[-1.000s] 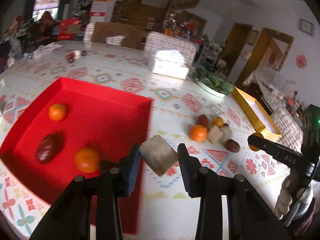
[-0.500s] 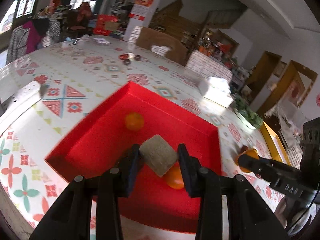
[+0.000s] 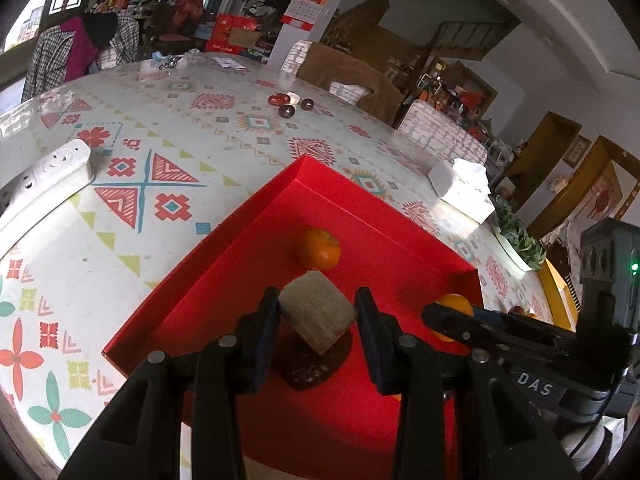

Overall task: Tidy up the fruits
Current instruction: 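Carry the yam chunk and mandarin over the red tray and open both tools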

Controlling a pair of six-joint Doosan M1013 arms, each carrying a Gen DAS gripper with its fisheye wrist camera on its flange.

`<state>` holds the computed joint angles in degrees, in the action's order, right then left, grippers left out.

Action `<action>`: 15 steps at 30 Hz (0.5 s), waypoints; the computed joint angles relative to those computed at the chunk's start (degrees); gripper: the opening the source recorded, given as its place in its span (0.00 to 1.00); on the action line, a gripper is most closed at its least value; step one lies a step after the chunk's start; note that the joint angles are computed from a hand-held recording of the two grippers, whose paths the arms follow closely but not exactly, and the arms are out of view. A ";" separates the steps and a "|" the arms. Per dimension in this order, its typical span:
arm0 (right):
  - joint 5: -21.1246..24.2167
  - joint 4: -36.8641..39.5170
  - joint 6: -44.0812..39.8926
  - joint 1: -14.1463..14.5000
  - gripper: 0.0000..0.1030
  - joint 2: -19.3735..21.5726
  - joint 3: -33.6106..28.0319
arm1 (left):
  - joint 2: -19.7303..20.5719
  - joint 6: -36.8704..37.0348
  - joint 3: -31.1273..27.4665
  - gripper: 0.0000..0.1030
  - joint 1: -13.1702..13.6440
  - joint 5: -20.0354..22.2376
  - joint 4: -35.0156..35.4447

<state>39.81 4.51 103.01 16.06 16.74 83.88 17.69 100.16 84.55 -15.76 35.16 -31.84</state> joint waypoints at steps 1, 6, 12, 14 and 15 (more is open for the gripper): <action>0.17 0.13 -0.23 0.00 0.35 0.21 -0.23 | 0.07 -0.03 -0.07 0.36 0.09 0.14 -0.23; -0.17 0.97 -1.12 -0.11 0.35 0.76 -0.63 | 0.00 -0.09 0.04 0.47 0.66 -0.05 -2.16; -2.66 1.38 -0.41 -0.57 0.44 -0.31 0.20 | -0.80 -1.47 0.47 0.60 1.33 -1.02 -4.05; -3.57 0.67 0.42 -0.78 0.44 -1.17 0.80 | -1.13 -2.34 0.66 0.61 1.57 -1.42 -4.26; -3.99 0.28 0.94 -0.84 0.44 -1.64 1.14 | -1.33 -2.71 0.78 0.62 1.69 -1.61 -4.40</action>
<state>35.82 4.79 103.96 15.22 15.10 85.03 16.36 97.45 85.33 -14.07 33.56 -36.24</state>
